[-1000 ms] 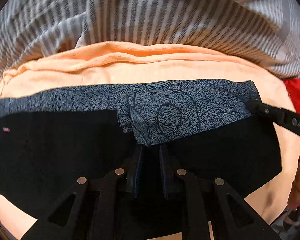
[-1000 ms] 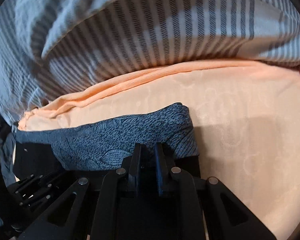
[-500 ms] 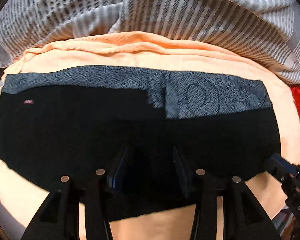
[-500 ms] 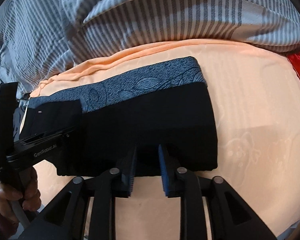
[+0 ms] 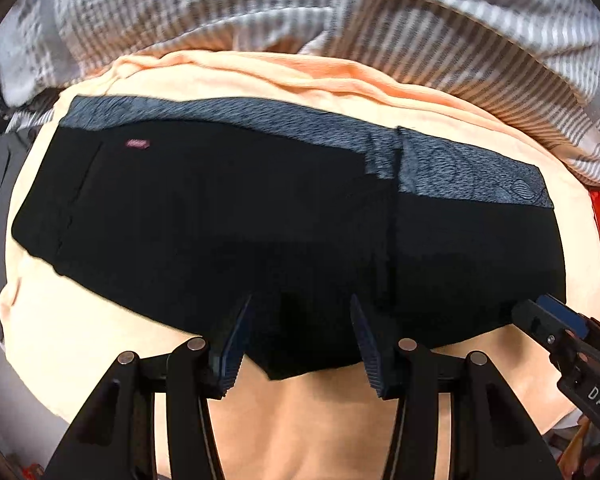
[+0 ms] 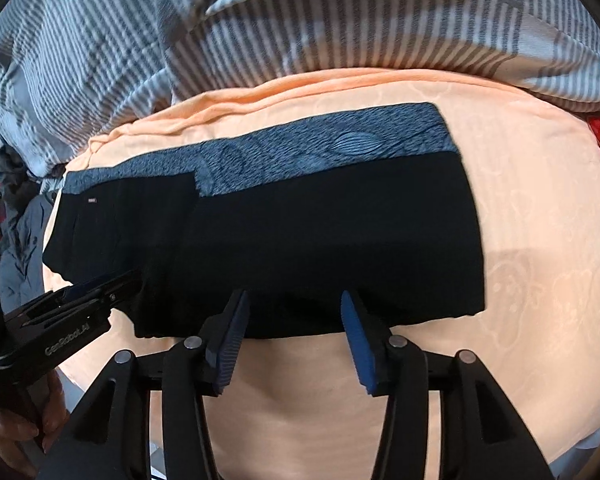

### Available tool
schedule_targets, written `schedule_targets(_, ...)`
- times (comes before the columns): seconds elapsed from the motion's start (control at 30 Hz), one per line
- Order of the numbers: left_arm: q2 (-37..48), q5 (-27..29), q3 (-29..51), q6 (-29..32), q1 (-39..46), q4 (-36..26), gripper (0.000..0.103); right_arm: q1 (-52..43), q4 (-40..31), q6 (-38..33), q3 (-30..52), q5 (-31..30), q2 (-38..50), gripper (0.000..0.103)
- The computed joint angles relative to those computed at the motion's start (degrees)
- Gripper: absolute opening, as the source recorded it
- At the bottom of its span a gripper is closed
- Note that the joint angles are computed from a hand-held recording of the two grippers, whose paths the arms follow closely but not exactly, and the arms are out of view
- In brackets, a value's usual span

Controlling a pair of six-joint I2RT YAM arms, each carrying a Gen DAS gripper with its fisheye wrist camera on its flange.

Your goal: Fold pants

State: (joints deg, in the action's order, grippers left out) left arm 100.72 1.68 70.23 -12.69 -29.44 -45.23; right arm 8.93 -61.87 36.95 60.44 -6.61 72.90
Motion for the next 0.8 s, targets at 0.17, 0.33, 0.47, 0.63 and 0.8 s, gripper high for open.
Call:
schedule_targets(0.17,-1.25,1.08,-1.64,1.61,4.38,0.04,0.051,3.49,-0.54,1.39,2.81,0.48,3.19,0.053)
schedule_targets(0.33,-0.92,2.78,-2.00,2.93,8.54,0.80,0.051,6.73,-0.13,2.54,5.85,1.12,7.58,0.054)
schedule_targets(0.47,-1.22,5.57,-3.24,3.76,13.18,1.21,0.051,8.93,1.42,2.03,8.60,1.38,12.17,0.054)
schedule_targets(0.63,-0.28,6.79,-4.65,4.88,18.54,1.14,0.051,10.08,5.50,1.81,7.43,-0.13,17.75,0.071)
schedule_targets(0.8,-0.33,8.74,-6.11,6.18,22.51,1.71,0.051,12.21,4.23,-0.08,9.73,2.10,20.08,0.080)
